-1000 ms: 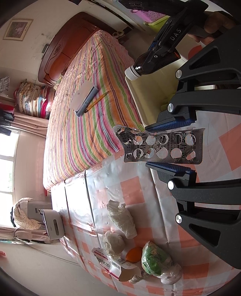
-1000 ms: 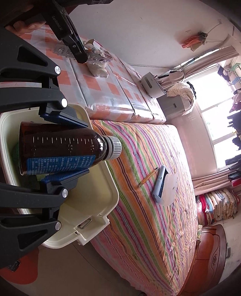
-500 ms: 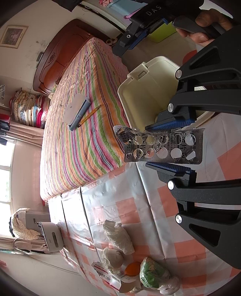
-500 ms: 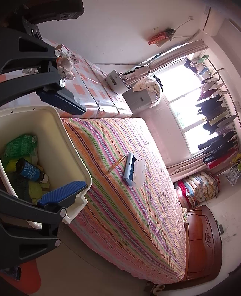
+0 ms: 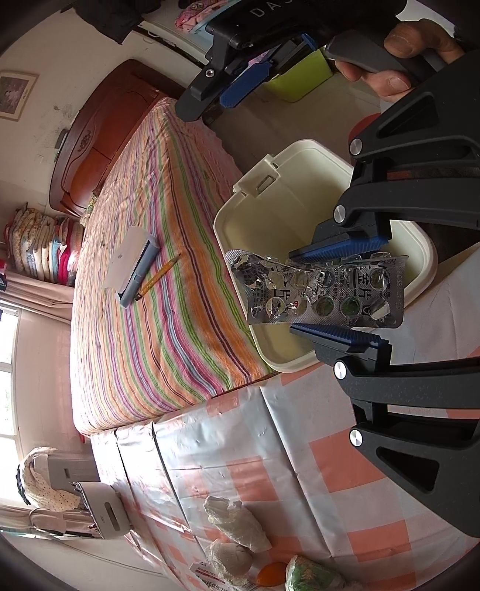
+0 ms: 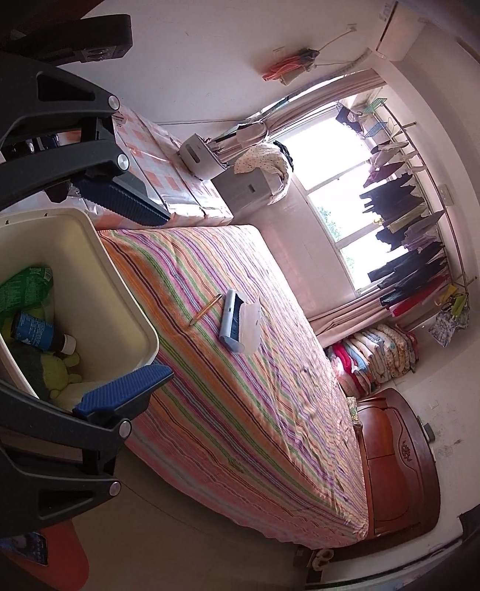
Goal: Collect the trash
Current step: 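Open both tools to drop the bottle and blister pack into the bin, then move the left tool to the white medicine box while the right tool approaches the crumpled tissue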
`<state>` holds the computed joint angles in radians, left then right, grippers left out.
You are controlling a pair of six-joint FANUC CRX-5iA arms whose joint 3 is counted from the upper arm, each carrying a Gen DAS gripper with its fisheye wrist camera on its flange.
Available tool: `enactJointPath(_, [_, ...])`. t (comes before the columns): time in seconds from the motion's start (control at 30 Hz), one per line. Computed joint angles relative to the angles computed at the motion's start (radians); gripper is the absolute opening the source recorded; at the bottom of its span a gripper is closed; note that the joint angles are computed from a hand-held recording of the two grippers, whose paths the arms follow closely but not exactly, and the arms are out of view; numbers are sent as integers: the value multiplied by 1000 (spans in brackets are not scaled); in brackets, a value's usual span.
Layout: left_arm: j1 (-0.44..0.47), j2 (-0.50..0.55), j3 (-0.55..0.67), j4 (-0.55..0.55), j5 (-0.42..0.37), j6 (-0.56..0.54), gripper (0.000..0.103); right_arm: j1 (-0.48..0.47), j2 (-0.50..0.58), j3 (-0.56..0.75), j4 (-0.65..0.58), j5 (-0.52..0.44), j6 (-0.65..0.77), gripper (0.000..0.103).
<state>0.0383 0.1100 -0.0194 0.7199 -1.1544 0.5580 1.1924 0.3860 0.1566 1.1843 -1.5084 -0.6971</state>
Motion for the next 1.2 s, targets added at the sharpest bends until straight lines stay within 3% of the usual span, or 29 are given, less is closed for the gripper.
enactJointPath(0.07, [-9,1,-2,3,-2,4,34,2,3,1,7,-15,-3,75])
enactJointPath(0.1, [-12,3,-2,4,-8,5,40,3,5,3,12,-23,-2,75])
enactJointPath(0.13, [-15,4,-2,4,-10,8,57,4,7,4,15,-28,0,75])
enactJointPath(0.2, [-19,-9,-25,19,19,3,76,4,9,5,19,-33,3,76])
enactJointPath(0.47, [-8,-23,-39,-2,102,11,80,4,7,4,13,-29,-4,76])
enactJointPath(0.9, [98,23,67,-53,172,133,80,-17,55,77,1,46,78,76])
enactJointPath(1.1, [169,58,149,-62,245,172,80,-29,99,139,-6,92,131,76])
enactJointPath(1.2, [213,88,201,-50,275,224,90,-36,128,183,-18,113,167,76])
